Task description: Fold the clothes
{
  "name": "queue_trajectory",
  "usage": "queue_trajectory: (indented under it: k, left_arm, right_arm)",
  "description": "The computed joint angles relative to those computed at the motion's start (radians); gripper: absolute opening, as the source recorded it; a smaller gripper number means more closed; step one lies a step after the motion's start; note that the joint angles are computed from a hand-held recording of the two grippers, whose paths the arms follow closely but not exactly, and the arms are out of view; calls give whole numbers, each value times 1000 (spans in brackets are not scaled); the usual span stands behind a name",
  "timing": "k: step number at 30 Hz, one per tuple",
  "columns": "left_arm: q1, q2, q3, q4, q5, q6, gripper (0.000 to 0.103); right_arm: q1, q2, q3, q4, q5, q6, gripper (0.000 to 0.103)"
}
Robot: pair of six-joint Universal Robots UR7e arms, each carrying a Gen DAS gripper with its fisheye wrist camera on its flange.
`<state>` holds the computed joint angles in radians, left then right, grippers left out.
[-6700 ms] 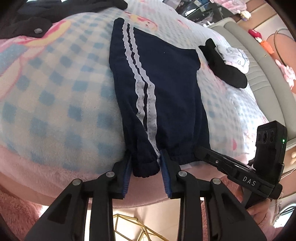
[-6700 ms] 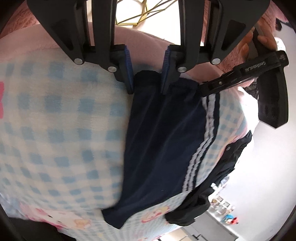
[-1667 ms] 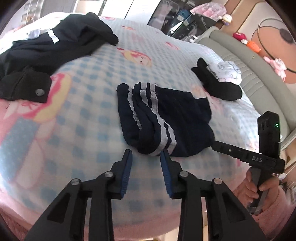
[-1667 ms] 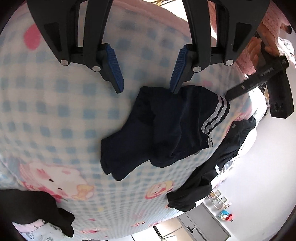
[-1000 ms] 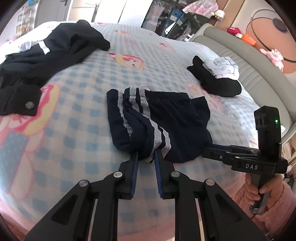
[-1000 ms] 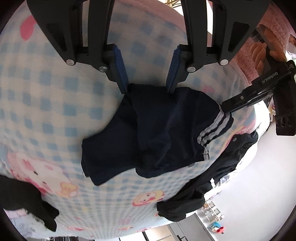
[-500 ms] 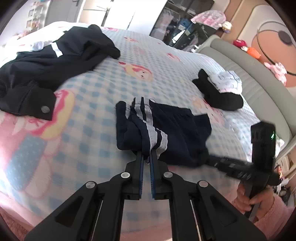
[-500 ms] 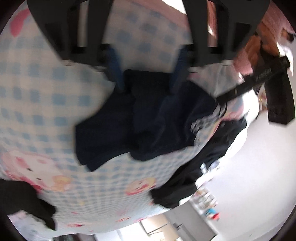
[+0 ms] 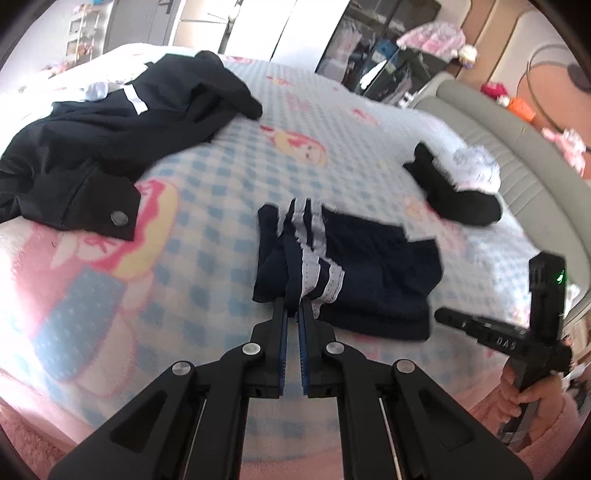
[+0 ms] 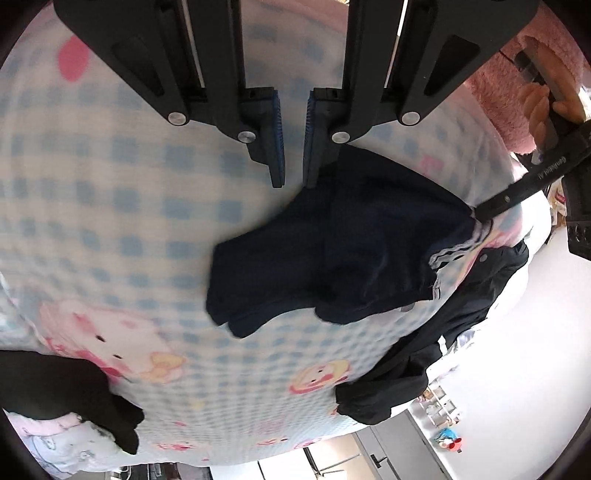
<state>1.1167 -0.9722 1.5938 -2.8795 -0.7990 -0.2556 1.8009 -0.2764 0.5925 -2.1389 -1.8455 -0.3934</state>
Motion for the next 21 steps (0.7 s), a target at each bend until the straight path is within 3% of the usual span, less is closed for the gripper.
queue_trajectory:
  k: [3, 5, 6, 10, 12, 13, 14, 17, 21]
  left_arm:
    - [4, -3, 4, -21, -37, 13, 7]
    - [3, 5, -6, 2, -20, 7, 7]
    - [5, 5, -7, 8, -27, 4, 7]
    - [10, -3, -1, 15, -48, -7, 7]
    - [16, -11, 4, 23, -58, -25, 7]
    - [20, -14, 2, 45, -60, -50, 7]
    - [25, -18, 0, 66, -64, -75, 7]
    - [34, -29, 8, 100, -70, -124, 7]
    - [12, -39, 9, 175, 51, -188, 9]
  right_arm:
    - [-11, -12, -10, 46, 90, 44, 19]
    - [-20, 1, -45, 112, 173, 72, 56]
    - [-21, 2, -44, 116, 188, 72, 58]
    - [-4, 69, -123, 150, 138, 41, 57]
    - [12, 102, -147, 133, 39, 34, 35]
    - [20, 109, -139, 102, -21, 28, 16]
    - [25, 103, -112, 63, -58, 29, 14]
    - [23, 74, -50, 2, -61, 50, 14]
    - [21, 58, -27, -6, -78, 54, 14]
